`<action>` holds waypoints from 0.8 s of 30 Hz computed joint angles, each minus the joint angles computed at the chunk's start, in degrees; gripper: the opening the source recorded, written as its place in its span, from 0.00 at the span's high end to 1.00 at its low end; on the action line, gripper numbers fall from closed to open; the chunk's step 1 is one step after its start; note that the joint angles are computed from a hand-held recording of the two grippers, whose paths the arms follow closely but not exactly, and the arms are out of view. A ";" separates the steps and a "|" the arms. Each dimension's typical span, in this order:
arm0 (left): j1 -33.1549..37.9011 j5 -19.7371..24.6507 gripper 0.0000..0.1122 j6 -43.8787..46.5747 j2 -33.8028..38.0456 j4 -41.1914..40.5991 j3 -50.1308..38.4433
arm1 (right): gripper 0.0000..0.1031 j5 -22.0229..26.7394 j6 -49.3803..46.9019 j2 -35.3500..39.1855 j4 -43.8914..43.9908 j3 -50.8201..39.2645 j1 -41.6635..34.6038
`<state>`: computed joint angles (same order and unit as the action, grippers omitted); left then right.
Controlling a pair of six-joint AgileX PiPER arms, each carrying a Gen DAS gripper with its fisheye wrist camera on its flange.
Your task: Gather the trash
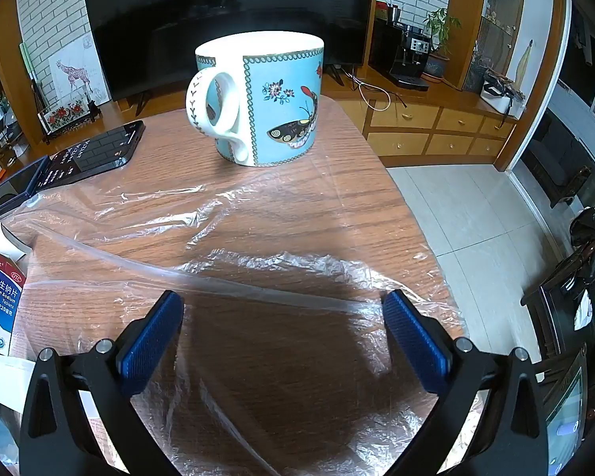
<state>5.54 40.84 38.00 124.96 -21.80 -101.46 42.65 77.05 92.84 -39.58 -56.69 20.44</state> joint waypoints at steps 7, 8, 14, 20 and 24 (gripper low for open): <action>0.10 0.61 0.10 -0.14 0.18 0.00 -0.41 | 0.04 0.56 -0.42 0.17 0.19 -0.29 0.07; 0.01 0.55 0.10 -0.30 0.16 0.19 -0.37 | 0.04 0.56 -0.42 0.17 0.19 -0.29 0.07; 0.01 0.56 0.10 -0.30 0.15 0.17 -0.37 | 0.04 0.60 -0.45 0.20 0.21 -0.34 0.07; 0.02 0.61 0.10 -0.31 0.18 0.17 -0.42 | 0.04 0.61 -0.42 0.23 0.20 -0.36 0.09; 0.01 0.62 0.10 -0.32 0.18 0.18 -0.42 | 0.04 0.61 -0.39 0.24 0.18 -0.37 0.11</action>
